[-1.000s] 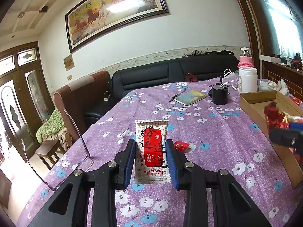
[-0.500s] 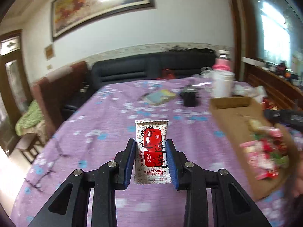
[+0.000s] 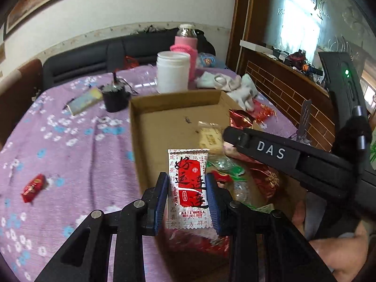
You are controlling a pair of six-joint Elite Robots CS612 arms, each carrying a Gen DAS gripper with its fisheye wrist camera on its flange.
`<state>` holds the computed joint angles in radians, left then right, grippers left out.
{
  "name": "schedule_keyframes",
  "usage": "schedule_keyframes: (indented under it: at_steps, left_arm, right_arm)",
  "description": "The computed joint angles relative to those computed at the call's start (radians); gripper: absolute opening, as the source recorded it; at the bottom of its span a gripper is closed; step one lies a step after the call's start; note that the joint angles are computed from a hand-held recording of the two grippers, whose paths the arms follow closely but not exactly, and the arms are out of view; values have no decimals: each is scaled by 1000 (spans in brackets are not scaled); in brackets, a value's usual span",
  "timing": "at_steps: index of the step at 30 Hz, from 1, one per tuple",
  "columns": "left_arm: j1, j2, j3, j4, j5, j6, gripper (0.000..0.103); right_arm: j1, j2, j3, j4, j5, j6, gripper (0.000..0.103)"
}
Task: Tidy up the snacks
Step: 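Carry both snacks into the tray and open both grippers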
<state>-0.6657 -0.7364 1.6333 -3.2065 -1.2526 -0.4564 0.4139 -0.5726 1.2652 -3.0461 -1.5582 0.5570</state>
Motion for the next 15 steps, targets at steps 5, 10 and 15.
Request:
schedule_keyframes:
  at_steps: [5, 10, 15]
  left_arm:
    - [-1, 8, -17, 19, -20, 20, 35]
    - [1, -4, 4, -26, -23, 14, 59]
    - [1, -26, 45, -83, -5, 29, 59]
  right_arm:
    - [3, -1, -6, 13, -6, -12, 45]
    - [8, -9, 8, -37, -36, -23, 49]
    - [10, -12, 20, -94, -35, -21, 50]
